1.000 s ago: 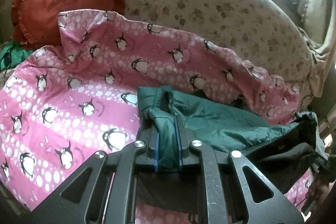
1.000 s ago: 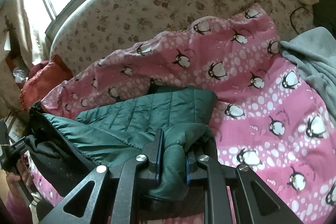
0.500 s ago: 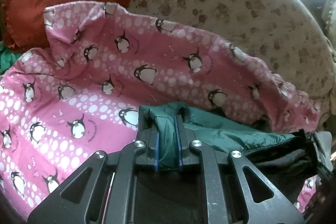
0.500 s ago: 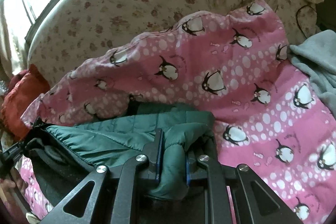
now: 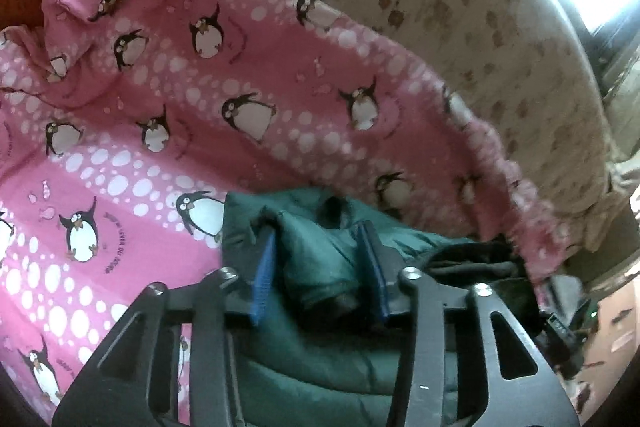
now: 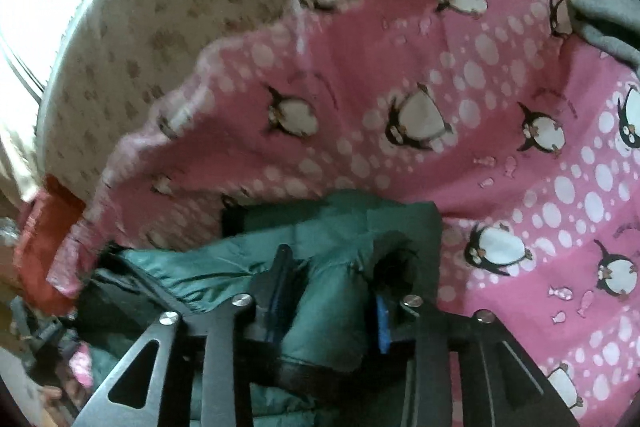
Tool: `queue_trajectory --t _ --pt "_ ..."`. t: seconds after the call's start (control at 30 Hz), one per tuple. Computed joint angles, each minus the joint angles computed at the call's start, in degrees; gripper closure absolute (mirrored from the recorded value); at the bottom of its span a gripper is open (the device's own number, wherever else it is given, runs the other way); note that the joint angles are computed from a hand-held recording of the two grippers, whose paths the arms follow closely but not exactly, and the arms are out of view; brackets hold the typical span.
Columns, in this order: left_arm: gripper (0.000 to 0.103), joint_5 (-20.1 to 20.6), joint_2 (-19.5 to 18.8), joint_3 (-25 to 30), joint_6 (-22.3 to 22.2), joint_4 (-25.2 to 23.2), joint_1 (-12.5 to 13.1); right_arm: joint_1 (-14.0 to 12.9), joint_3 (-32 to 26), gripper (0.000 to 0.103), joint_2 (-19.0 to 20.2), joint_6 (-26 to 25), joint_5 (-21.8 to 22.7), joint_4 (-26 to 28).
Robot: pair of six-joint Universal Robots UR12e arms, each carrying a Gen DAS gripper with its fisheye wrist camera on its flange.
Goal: Fold large clothes
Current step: 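Open both grippers and release the folded hem onto the jacket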
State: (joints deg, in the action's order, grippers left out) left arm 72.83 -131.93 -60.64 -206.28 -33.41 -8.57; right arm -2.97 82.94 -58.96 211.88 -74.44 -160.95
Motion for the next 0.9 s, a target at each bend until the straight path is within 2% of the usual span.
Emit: queue_trajectory --t 0.07,0.1,0.17,0.23,0.37,0.43,0.5,0.57,0.63,0.77,0.9 --pt "0.027 3.16 1.03 -1.25 -0.39 2.68 -0.28 -0.62 0.87 0.06 -0.45 2.45 1.85 -2.73" --pt "0.024 4.5 1.61 -2.42 -1.1 5.56 -0.37 -0.93 1.4 0.049 -0.82 3.85 2.71 -4.2" --pt "0.024 5.06 2.21 -3.32 -0.91 7.58 -0.43 -0.68 1.94 0.036 -1.66 4.13 0.05 -5.39" --pt "0.024 5.65 2.5 -3.17 0.65 6.37 -0.85 -0.07 2.05 0.036 -2.39 3.04 -3.08 -5.72" --pt "0.024 7.28 2.02 -2.14 3.12 3.8 -2.12 1.13 0.9 0.036 -2.74 -2.36 -3.95 -5.74" --pt "0.024 9.53 1.2 -0.73 4.46 0.78 -3.08 2.36 -2.6 0.036 -1.72 -8.93 -3.58 -0.38" --pt "0.024 12.97 0.18 0.89 5.5 -2.27 -4.02 3.98 -6.92 0.036 -0.11 -15.88 -5.12 6.2" --pt "0.024 16.24 -1.05 2.74 6.57 -5.79 -4.74 5.43 -10.75 0.036 1.76 -20.88 -6.81 10.8" --pt "0.024 19.73 -2.78 5.52 7.76 -10.47 -5.42 6.55 -13.57 0.036 3.43 -23.8 -8.59 13.42" --pt "0.022 21.36 -4.66 7.96 8.54 -13.46 -5.62 8.33 -18.01 0.036 6.61 -25.59 -13.22 17.86" --pt "0.014 19.81 -6.25 10.01 7.3 -15.4 -5.15 8.42 -19.55 0.036 8.55 -22.34 -15.14 20.94"
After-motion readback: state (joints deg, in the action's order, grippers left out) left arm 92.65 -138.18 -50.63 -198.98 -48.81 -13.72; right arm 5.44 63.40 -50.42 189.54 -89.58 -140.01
